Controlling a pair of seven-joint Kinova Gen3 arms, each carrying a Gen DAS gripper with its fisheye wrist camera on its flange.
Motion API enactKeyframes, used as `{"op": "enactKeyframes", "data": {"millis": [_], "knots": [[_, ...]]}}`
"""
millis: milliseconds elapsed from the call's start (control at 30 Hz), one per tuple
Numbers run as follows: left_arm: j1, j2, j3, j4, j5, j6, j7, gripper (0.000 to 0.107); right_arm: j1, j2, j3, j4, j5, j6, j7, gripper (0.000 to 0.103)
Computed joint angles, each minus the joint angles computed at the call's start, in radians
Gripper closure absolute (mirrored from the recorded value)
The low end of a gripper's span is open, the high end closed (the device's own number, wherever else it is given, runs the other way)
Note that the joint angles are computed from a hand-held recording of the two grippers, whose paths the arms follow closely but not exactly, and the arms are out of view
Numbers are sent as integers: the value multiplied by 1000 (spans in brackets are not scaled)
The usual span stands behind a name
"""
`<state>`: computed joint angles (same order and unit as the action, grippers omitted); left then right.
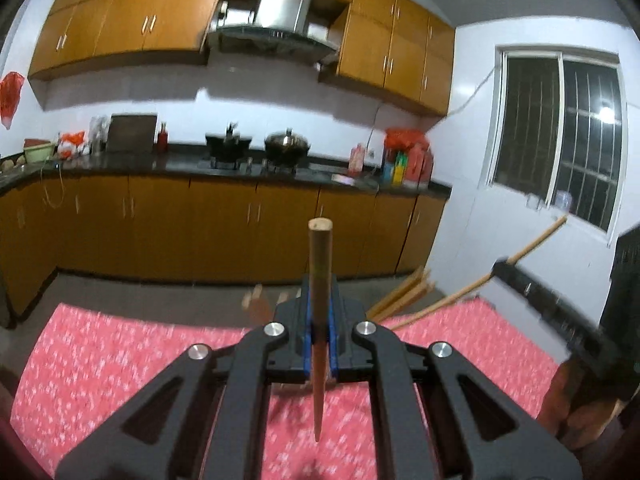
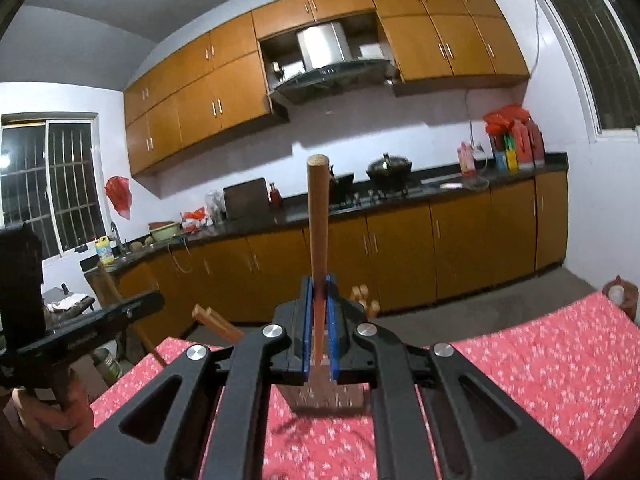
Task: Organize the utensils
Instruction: 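Lift the left tool's chopstick upright over the caddy while the right tool does likewise, then lower the left tool's chopstick into the caddy and open while the right tool does too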
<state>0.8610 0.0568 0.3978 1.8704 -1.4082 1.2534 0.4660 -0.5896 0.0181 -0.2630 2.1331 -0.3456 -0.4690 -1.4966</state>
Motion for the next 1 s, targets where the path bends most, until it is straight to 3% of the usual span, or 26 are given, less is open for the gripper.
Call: {"op": "enactKeyframes", "data": {"millis": [333, 667, 933, 967, 1000], "knots": [[32, 135, -88, -157, -210, 202, 36, 100, -59, 107, 55, -152, -132, 92, 187, 96], [-12, 191, -172, -143, -168, 63, 86, 100, -169, 184, 187, -243, -252, 224, 311, 96], [-47, 188, -182, -96, -174, -17, 141, 100, -260, 197, 282, -258, -318, 260, 372, 95], [-53, 180, -182, -91, -173, -29, 145, 97, -263, 193, 282, -252, -318, 255, 373, 95], [-54, 172, -181, -85, -172, -28, 151, 84, -248, 188, 265, -248, -302, 252, 358, 94]]}}
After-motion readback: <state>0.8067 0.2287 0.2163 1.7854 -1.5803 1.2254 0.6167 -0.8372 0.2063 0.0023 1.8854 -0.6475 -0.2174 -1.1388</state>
